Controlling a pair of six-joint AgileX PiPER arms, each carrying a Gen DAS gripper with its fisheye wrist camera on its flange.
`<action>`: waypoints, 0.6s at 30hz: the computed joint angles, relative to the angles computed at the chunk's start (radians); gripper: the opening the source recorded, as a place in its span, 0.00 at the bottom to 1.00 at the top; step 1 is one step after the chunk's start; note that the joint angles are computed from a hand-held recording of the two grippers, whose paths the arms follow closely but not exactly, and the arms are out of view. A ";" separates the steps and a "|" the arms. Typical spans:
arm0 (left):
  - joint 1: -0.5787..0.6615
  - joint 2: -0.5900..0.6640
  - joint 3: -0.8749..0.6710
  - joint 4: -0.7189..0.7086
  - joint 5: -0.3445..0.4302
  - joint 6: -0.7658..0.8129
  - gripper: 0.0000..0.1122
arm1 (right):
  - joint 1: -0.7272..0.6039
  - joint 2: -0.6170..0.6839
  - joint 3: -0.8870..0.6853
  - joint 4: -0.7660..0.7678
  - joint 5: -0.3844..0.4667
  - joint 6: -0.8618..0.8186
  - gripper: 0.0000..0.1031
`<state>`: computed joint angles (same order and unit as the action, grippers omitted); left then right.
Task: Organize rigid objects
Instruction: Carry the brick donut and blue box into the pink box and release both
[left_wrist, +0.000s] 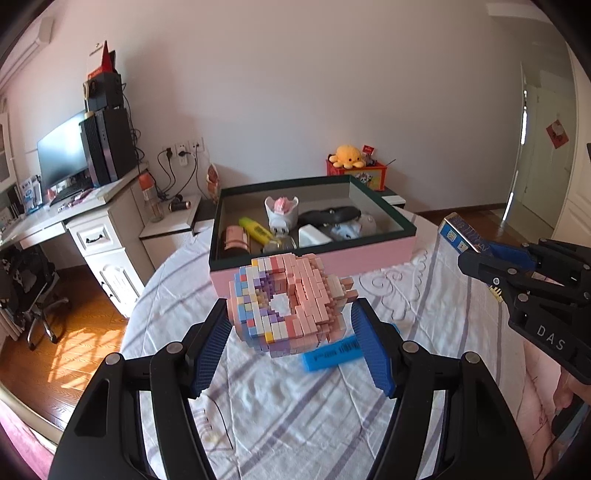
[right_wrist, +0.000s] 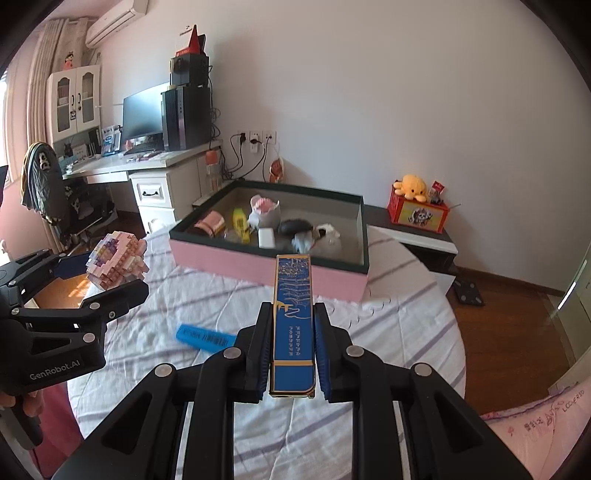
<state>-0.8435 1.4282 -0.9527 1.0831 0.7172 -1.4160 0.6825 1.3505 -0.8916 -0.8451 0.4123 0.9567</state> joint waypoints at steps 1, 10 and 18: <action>0.014 0.006 -0.015 -0.003 -0.005 0.016 0.60 | -0.007 0.006 -0.014 0.014 -0.003 -0.023 0.20; 0.212 0.146 -0.222 -0.147 -0.123 0.296 0.60 | -0.122 0.146 -0.225 0.240 -0.039 -0.352 0.20; 0.350 0.392 -0.529 -0.385 -0.130 0.610 0.60 | -0.238 0.385 -0.488 0.544 -0.014 -0.710 0.20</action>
